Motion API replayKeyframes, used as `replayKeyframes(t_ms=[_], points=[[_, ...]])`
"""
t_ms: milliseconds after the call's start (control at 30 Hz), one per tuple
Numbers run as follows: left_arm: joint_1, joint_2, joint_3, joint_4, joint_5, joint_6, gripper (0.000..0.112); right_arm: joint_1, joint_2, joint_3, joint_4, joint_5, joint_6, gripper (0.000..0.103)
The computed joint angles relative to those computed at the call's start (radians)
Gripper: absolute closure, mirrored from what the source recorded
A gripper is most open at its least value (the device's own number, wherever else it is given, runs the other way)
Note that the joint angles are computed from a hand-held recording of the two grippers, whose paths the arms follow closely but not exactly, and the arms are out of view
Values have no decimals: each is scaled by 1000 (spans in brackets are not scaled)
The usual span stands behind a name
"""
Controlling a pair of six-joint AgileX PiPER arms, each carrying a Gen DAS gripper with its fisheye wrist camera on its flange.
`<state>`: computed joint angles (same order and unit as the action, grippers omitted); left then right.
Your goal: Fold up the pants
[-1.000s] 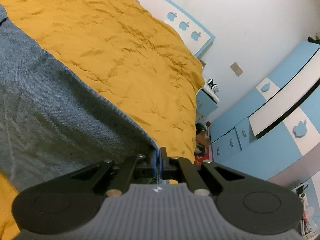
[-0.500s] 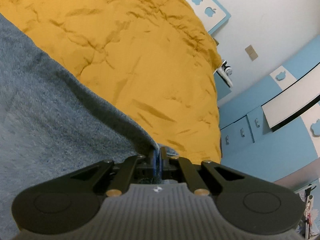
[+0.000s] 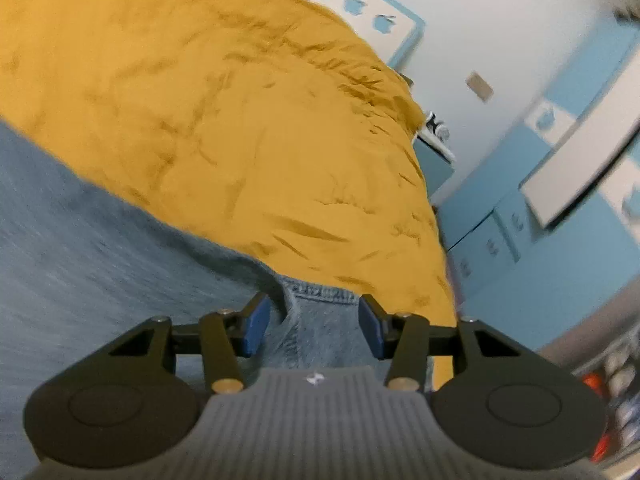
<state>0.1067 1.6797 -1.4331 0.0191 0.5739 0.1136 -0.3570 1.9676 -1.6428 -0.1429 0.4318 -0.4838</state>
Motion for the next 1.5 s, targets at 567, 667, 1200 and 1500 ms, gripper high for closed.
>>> replayKeyframes(t_ms=[567,667,1200,1500], points=[[587,-139,316,-768,193,153,53,-538,-397,487,999,352,-191,47],[576,-112,348,-817,164,152,53,-634,-349,501,1127,394,-180,46],[395,-117,357,-531,-73,-162,98,-594,-133,402,1391,269,-258,100],[365,-110,333,-428,-65,-270,99,-404,-71,-52,828,294,248,103]])
